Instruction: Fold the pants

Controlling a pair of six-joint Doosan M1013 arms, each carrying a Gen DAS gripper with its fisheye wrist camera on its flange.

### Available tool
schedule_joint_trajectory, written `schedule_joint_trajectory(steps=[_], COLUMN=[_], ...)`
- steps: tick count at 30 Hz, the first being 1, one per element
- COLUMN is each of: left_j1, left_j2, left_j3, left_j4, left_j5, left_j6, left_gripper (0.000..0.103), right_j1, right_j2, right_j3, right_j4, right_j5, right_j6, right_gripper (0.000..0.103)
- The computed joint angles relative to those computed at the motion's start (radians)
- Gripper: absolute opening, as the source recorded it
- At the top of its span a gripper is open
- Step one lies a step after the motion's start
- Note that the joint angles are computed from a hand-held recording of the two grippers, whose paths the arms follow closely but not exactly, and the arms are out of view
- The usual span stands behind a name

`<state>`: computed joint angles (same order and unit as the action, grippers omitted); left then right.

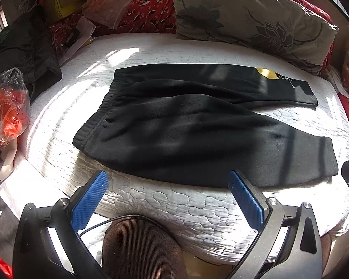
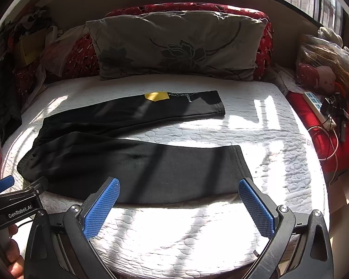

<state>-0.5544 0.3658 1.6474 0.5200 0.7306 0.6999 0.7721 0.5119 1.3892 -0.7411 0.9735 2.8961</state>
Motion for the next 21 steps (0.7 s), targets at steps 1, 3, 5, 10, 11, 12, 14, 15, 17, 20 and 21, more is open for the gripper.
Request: schedule_joint_trajectory(steps=[1, 3, 5, 10, 11, 12, 14, 15, 17, 20, 21], left_j1=[0.003, 0.005, 0.002, 0.007, 0.008, 0.009, 0.011, 0.01, 0.011, 0.011, 0.011], left_j2=[-0.001, 0.001, -0.001, -0.002, -0.001, -0.001, 0.0, 0.001, 0.002, 0.001, 0.001], left_j3=[0.001, -0.002, -0.001, -0.005, -0.005, -0.006, -0.008, -0.009, -0.009, -0.008, -0.008], left_j4=[-0.017, -0.03, -0.007, -0.036, -0.043, -0.047, -0.055, -0.058, -0.058, -0.06, -0.059], left_j5=[-0.005, -0.001, 0.0, -0.007, -0.008, -0.009, -0.007, -0.006, -0.007, -0.006, -0.008], left_j6=[0.01, 0.026, 0.006, 0.024, 0.029, 0.032, 0.04, 0.042, 0.042, 0.044, 0.041], left_gripper=[0.103, 0.103, 0.103, 0.103, 0.103, 0.103, 0.103, 0.103, 0.103, 0.103, 0.103], right_j1=[0.002, 0.007, 0.008, 0.013, 0.014, 0.016, 0.016, 0.013, 0.009, 0.005, 0.004], right_j2=[0.002, 0.005, -0.001, -0.01, -0.007, -0.005, -0.004, -0.005, -0.006, -0.008, -0.007], right_j3=[-0.004, -0.01, -0.004, 0.003, 0.0, -0.002, -0.003, -0.002, 0.0, 0.006, 0.005], right_j4=[-0.007, -0.027, -0.037, -0.068, -0.069, -0.074, -0.07, -0.06, -0.047, -0.033, -0.026], right_j5=[0.009, 0.024, 0.001, -0.035, -0.031, -0.027, -0.028, -0.034, -0.038, -0.041, -0.039], right_j6=[0.002, 0.007, 0.012, 0.022, 0.018, 0.019, 0.016, 0.012, 0.012, 0.021, 0.02], right_gripper=[0.103, 0.103, 0.103, 0.103, 0.103, 0.103, 0.103, 0.103, 0.103, 0.103, 0.103])
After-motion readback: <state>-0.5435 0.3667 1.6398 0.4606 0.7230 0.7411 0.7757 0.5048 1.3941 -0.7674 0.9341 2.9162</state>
